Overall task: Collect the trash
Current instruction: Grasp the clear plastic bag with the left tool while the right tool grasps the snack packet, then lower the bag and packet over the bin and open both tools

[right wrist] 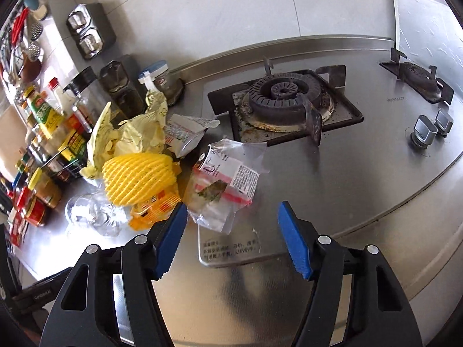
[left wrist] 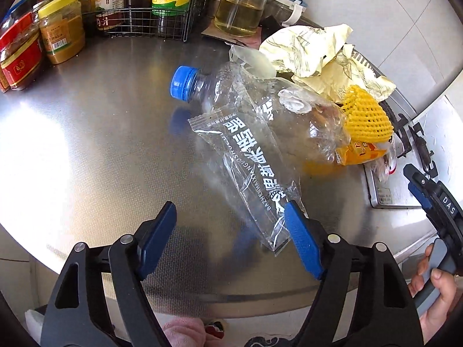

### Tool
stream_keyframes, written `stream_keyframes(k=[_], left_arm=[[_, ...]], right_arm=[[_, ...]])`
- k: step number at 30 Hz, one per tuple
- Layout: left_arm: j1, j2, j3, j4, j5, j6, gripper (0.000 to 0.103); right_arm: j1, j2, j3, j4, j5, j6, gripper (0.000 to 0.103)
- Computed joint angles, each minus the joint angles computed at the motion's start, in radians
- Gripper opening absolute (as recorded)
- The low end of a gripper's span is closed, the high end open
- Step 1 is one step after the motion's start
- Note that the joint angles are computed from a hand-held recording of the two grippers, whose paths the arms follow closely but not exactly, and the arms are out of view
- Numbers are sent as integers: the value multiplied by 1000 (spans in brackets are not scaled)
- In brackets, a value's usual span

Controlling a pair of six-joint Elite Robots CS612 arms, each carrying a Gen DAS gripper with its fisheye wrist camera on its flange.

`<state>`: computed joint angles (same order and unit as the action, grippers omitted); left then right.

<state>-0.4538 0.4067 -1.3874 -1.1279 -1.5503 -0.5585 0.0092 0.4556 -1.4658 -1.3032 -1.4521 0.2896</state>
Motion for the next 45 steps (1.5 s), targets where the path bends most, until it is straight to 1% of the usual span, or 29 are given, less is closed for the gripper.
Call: stream_keyframes(k=[2,5,6,7,8,10,11,12,13,14,16,18,20,21,25,30,33,38,43,44,45], left_arm=[[1,-7,18,-8,5,13,72],[4,-13,37,-25,-10,14,72],[4,-14,40,-29,-8,19,69],[3,-15,44,-32,0,29,64],[0,-16,46,-33,12,41,62],[-2,-16,49,-36,28,62,51],[-1,-16,51,-39,30,68,49],[1,-16,51,-42,23,68,40],[4,-18,58,-48,15,64,28],[8,-18,59,-51,0,59,23],[11,-16,59,-56,-3,52,15],[10,-12,53,-68,0,56,10],[11,-7,43,-81,-10,54,7],[11,-6,38,-85,-16,56,0],[5,-4,16,-86,-16,62,0],[-2,2,-30,-65,-23,53,0],[-15,8,-70,-38,2,59,0],[-32,19,-134,25,17,59,0],[-46,38,-197,113,21,48,0],[-48,40,-207,128,19,44,0],[-50,42,-215,147,22,41,1]], right_arm=[[-5,-6,25,-8,17,14,66],[-8,-14,58,-23,29,19,66],[-7,-17,70,-29,28,17,66],[-6,-20,81,-34,27,13,66],[-5,-24,92,-37,27,8,66],[-2,-28,109,-36,25,-9,65],[0,-31,116,-31,19,-19,57],[2,-30,119,-39,15,-29,52],[3,-32,123,-39,23,-34,41],[3,-32,124,-43,27,-36,33],[5,-31,122,-53,28,-45,24],[6,-30,117,-59,30,-46,16],[9,-30,106,-64,13,-52,13],[9,-27,97,-65,7,-55,12],[5,-17,49,-55,-24,-53,11],[-6,1,-29,-7,-15,-45,11],[-7,12,-78,31,-1,-49,11],[-5,37,-161,119,47,-67,11],[5,62,-230,214,94,-106,11],[5,62,-230,214,94,-106,11],[11,70,-252,248,107,-123,11]])
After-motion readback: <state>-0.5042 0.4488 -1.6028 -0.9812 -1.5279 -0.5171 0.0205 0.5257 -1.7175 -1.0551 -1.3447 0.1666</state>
